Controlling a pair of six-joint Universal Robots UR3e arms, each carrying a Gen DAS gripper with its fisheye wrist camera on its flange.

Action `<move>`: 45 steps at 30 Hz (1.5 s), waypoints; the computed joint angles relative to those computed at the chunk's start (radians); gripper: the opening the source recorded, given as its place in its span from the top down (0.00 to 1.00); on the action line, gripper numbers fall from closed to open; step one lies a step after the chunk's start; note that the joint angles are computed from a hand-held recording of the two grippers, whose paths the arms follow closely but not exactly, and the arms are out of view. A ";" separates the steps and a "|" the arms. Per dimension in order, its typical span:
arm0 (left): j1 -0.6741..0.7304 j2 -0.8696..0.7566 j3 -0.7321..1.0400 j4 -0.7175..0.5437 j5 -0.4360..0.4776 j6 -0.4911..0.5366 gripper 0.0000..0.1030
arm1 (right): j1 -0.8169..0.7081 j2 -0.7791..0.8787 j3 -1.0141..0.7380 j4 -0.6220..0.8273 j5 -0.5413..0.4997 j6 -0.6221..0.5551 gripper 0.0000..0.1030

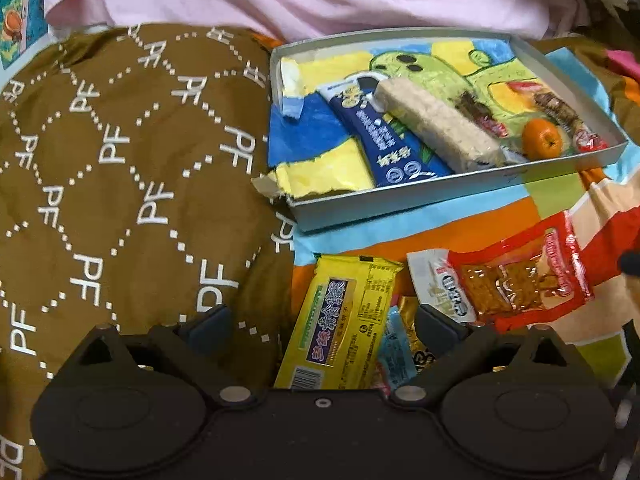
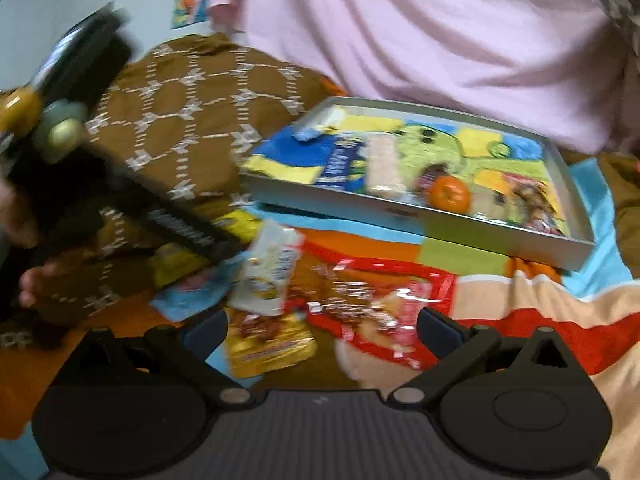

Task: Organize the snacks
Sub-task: 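Grasp the yellow wafer pack with the left tool while the right tool grasps the red dried-tofu bag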

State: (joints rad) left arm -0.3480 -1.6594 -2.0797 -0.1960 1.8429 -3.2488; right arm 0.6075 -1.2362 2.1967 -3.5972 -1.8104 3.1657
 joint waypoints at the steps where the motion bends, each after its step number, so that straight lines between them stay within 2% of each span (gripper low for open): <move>1: 0.003 -0.011 0.008 -0.010 0.000 -0.009 0.08 | -0.026 -0.002 0.000 0.003 0.008 0.013 0.00; 5: 0.028 -0.027 0.016 -0.025 -0.048 -0.012 0.11 | -0.144 -0.002 0.025 -0.018 0.081 0.083 0.00; 10: 0.047 -0.034 0.029 -0.031 -0.083 -0.001 0.16 | -0.274 0.007 0.063 -0.061 0.272 0.189 0.02; 13: 0.070 -0.016 0.020 -0.038 -0.123 0.012 0.19 | -0.309 0.009 0.076 -0.085 0.350 0.195 0.06; 17: 0.085 0.003 0.000 -0.031 -0.133 0.021 0.25 | -0.290 0.017 0.058 -0.061 0.334 0.176 0.17; 24: 0.101 0.029 -0.041 -0.009 -0.135 0.020 0.26 | -0.258 0.020 0.031 -0.011 0.266 0.172 0.29; 26: 0.105 0.036 -0.046 -0.014 -0.143 0.023 0.26 | -0.246 0.025 0.022 0.001 0.242 0.167 0.36; 32: 0.152 0.068 -0.041 -0.083 -0.211 -0.004 0.26 | -0.210 0.025 -0.002 0.055 0.188 0.138 0.53; 35: 0.145 0.074 -0.035 -0.106 -0.210 -0.025 0.33 | -0.186 0.007 -0.015 0.113 0.154 0.120 0.59; 37: 0.144 0.084 -0.031 -0.128 -0.223 -0.043 0.43 | -0.179 -0.009 -0.017 0.153 0.143 0.104 0.61; 39: 0.147 0.094 -0.023 -0.162 -0.240 -0.061 0.46 | -0.179 -0.024 -0.010 0.175 0.149 0.095 0.62; 45: 0.171 0.127 -0.019 -0.237 -0.289 -0.133 0.47 | -0.194 -0.060 0.028 0.195 0.217 0.050 0.64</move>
State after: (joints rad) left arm -0.1771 -1.5322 -2.0989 -0.4328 1.5536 -3.3818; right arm 0.4139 -1.2965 2.2250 -3.4026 -1.5931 3.2153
